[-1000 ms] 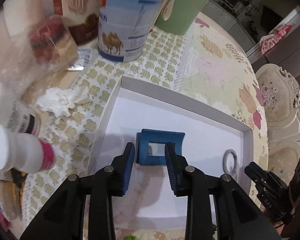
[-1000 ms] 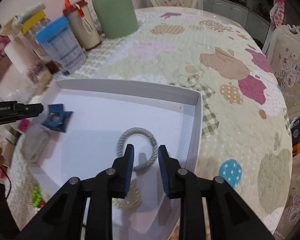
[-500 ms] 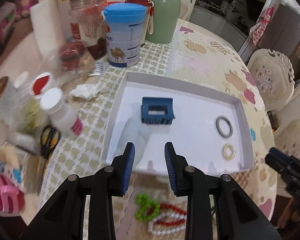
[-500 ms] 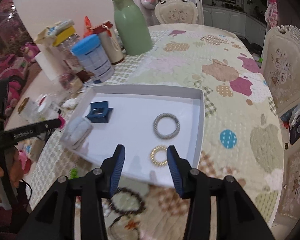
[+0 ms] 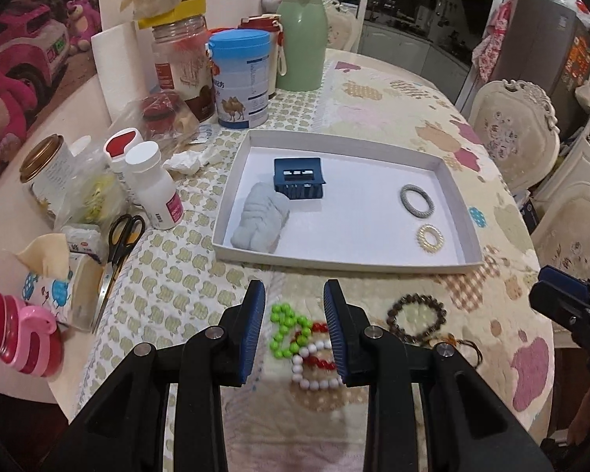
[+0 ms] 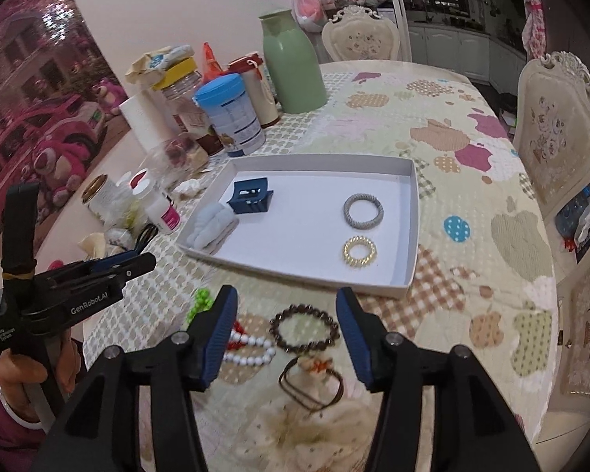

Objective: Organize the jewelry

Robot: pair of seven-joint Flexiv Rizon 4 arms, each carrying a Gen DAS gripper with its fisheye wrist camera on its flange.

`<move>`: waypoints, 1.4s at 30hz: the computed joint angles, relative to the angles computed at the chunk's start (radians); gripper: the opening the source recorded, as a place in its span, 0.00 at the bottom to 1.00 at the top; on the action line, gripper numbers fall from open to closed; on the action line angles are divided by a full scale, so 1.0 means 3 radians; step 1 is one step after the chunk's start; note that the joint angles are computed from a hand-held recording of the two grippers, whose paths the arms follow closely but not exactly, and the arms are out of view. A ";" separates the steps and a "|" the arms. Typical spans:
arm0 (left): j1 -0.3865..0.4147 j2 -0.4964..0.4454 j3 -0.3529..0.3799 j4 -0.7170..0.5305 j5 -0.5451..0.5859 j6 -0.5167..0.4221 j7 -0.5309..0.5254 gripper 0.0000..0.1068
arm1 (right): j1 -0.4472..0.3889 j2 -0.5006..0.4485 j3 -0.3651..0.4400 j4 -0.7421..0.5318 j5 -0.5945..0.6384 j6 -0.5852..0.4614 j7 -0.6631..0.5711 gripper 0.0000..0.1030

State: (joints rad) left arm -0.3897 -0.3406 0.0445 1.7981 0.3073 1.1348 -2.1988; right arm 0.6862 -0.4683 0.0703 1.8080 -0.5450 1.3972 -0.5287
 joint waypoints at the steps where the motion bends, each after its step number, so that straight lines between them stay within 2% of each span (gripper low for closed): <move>1: -0.0027 0.0021 0.0016 0.0017 0.0045 0.0012 -0.0026 0.29 | 0.0051 0.0037 -0.0053 0.0060 -0.0034 0.0026 0.0075 0.56; 4: -0.0096 0.0069 0.0060 0.0031 0.0216 -0.0007 -0.0124 0.29 | 0.0096 0.0095 -0.0091 0.0163 -0.0087 0.0067 0.0180 0.56; 11: -0.0064 0.0144 0.0002 0.0138 0.0254 0.0047 -0.0153 0.29 | 0.0205 0.0235 -0.0255 0.0350 -0.0450 0.0082 0.0551 0.57; 19: -0.0087 0.0177 -0.0003 0.0146 0.0401 0.0000 -0.0254 0.29 | 0.0109 0.0300 -0.0178 0.0432 -0.0716 0.0027 0.0772 0.57; 26: -0.0059 0.0193 -0.0024 0.0177 0.0424 -0.0045 -0.0277 0.29 | 0.0014 0.0295 -0.0076 0.0452 -0.0747 -0.0031 0.0811 0.57; 34: 0.0081 0.0220 -0.0087 0.0341 0.0161 0.0085 -0.0114 0.29 | -0.0065 0.0276 0.0011 0.0488 -0.0654 -0.0090 0.0748 0.57; 42: 0.0311 0.0141 -0.0282 0.0619 -0.0601 0.0298 0.0440 0.29 | -0.0112 0.0187 0.0086 0.0454 -0.0416 -0.0127 0.0555 0.57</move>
State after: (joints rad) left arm -0.2964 -0.2982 -0.0402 1.9839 0.1271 1.2243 -2.0669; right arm 0.6527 -0.4120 0.0962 1.9444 -0.6697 1.3590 -0.3622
